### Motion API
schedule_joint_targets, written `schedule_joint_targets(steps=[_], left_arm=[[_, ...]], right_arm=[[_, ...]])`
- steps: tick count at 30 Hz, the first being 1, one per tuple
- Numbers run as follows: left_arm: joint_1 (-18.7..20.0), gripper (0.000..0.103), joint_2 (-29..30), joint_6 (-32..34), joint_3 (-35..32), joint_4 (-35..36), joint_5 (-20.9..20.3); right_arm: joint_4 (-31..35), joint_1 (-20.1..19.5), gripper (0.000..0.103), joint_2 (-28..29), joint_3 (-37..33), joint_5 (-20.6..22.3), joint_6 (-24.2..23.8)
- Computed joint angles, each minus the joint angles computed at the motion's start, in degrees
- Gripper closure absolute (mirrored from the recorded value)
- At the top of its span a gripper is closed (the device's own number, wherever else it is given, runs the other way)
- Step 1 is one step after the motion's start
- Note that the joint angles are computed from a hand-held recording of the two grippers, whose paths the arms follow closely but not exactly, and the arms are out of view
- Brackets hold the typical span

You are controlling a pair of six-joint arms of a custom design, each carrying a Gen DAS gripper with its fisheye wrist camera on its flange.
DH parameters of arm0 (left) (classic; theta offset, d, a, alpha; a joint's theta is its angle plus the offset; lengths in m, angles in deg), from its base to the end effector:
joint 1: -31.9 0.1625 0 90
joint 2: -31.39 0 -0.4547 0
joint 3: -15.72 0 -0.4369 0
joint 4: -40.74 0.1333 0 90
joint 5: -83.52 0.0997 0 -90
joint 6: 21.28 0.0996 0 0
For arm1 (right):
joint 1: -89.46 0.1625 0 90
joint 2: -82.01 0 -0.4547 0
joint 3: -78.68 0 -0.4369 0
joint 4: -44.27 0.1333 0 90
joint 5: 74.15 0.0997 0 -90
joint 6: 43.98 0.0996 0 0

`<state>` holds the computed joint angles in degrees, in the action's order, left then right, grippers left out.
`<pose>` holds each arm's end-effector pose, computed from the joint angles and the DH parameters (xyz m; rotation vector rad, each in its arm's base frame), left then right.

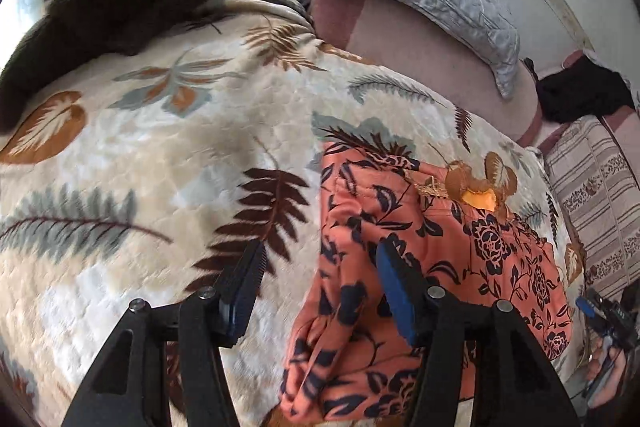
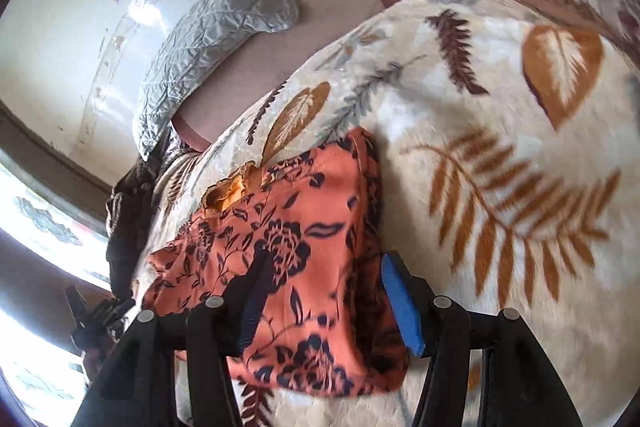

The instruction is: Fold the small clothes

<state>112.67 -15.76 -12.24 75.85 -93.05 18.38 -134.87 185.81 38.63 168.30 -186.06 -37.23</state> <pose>0.0339 -0.8838 0.3712 0.2590 2.6138 -0.7234 0.1806 -0.7532 0.1594 -0.2106 -2.6471 1.0920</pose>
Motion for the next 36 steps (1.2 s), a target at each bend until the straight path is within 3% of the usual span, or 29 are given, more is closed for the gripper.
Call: schedule_joint_targets(steps=[3,7,9,10,11,13,15,18,21,22,25,26,27,28,31,33,36], left_arm=[[-0.1,0.045,4.2,1.4,-5.0,2.0,0.8],[0.1,0.045,8.7,1.2,-11.1,5.8,1.1],[0.2,0.045,9.5,1.8,-11.7,5.9,1.6],[0.0,0.047,9.7,3.0,-11.7,5.4,2.4],[-0.1,0.050,9.8,4.3,-11.3,4.0,3.4],[0.0,0.069,10.2,5.3,-12.2,4.3,3.1],[0.0,0.075,10.6,5.8,-13.0,4.6,3.4],[-0.2,0.075,11.1,6.7,-14.0,4.9,3.4],[-0.2,0.043,12.6,5.4,-16.8,8.2,4.4],[-0.1,0.039,12.9,5.6,-17.2,8.0,4.8],[0.0,0.040,13.8,6.4,-18.5,8.2,4.9],[0.0,0.047,13.9,7.2,-18.3,7.6,4.8],[-0.2,0.088,13.8,8.8,-17.9,6.6,5.3],[-0.5,0.096,14.0,9.7,-18.1,6.8,6.4],[-1.4,0.097,12.2,13.3,-14.6,0.5,6.9],[-2.0,0.097,10.6,15.8,-12.5,-4.4,5.8],[-2.3,0.097,11.0,17.7,-14.3,-5.9,3.2]], right_arm=[[6.2,-0.4,0.043,4.8,-9.7,-3.1,-3.9],[14.7,-1.4,0.046,10.7,-20.4,-7.9,-3.6],[16.6,-1.8,0.054,11.6,-21.9,-8.4,-3.7],[16.6,-1.6,0.072,12.0,-22.2,-9.3,-4.0],[16.2,-1.3,0.076,12.3,-22.4,-10.9,-4.4],[15.4,-0.7,0.085,12.7,-22.5,-12.8,-6.2],[14.9,0.1,0.087,13.1,-22.9,-15.3,-8.1],[15.4,0.4,0.090,13.4,-23.8,-16.3,-9.5],[17.4,0.3,0.089,13.7,-24.8,-15.9,-9.6],[17.5,0.2,0.088,13.8,-24.8,-15.6,-9.3],[16.6,-0.1,0.085,13.9,-24.7,-14.4,-8.7],[16.5,-0.1,0.085,14.1,-24.8,-14.4,-8.7],[16.8,-0.1,0.085,14.2,-25.0,-14.5,-8.6],[17.1,-0.1,0.085,14.3,-25.2,-14.6,-8.5],[16.4,0.7,0.096,14.5,-25.5,-16.5,-10.4],[13.8,1.8,0.097,14.5,-25.3,-18.0,-13.6],[9.4,2.8,0.097,14.5,-25.9,-19.0,-17.2]])
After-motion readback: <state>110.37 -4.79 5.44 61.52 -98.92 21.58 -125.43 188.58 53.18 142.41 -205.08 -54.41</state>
